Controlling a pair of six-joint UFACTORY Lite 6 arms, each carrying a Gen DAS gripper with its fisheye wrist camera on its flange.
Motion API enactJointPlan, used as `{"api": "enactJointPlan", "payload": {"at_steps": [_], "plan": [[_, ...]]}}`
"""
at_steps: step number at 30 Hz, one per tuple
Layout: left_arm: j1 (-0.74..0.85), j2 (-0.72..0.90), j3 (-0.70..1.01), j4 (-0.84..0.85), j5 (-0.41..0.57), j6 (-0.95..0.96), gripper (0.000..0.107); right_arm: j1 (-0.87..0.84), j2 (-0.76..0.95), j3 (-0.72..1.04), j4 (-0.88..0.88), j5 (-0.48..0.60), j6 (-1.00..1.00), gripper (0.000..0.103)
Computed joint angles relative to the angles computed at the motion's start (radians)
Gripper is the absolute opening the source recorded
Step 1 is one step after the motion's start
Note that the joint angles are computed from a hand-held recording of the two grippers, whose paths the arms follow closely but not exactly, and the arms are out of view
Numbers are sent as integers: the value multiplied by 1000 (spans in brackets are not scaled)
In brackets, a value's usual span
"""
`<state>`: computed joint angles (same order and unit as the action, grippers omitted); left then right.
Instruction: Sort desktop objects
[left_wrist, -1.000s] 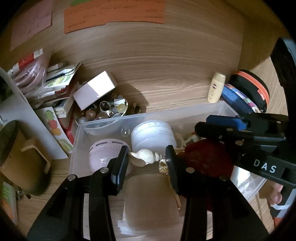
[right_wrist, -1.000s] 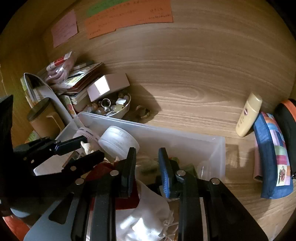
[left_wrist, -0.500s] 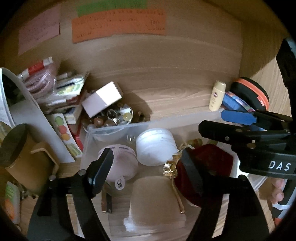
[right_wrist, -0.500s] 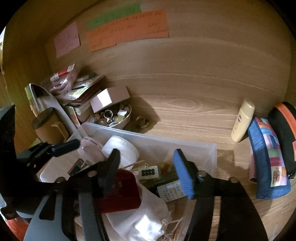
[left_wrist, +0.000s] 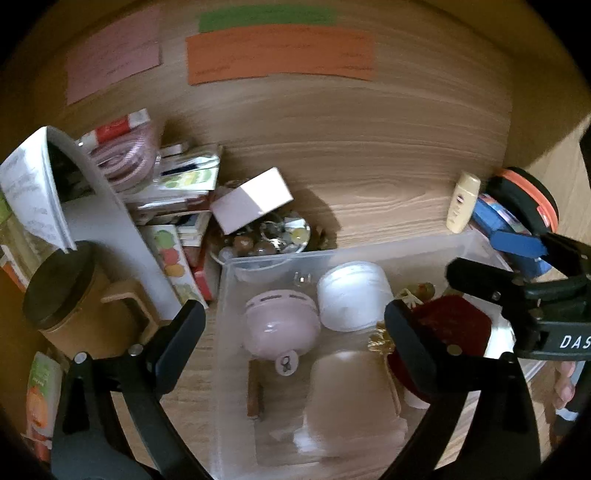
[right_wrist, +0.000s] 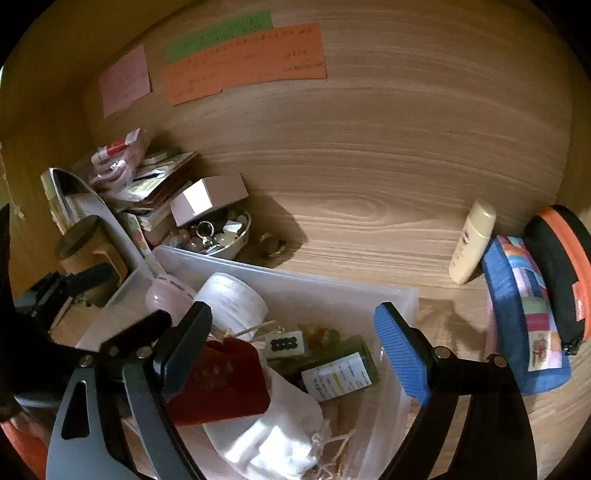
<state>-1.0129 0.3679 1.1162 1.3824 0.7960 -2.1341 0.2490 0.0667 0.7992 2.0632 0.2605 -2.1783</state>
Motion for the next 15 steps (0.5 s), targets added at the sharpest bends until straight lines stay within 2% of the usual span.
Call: {"api": "enactJointPlan", "payload": {"at_steps": [3, 7, 9, 11, 15], "plan": [[-13, -50, -30, -7, 20, -16, 99, 15, -42, -18, 28, -52, -15, 91], [-45, -94, -51, -29, 44, -2, 100, -6, -155, -83, -96, -35, 100, 92], [-74, -88, -37, -63, 92, 28, 101, -35, -226, -122, -193, -7, 206, 103], [-107, -83, -29, -87, 138, 45, 101, -64, -305, -172, -196, 13, 228, 103], [-163, -121, -69, -94, 160, 7, 101, -99, -424, -242, -309, 23, 343, 103]]}}
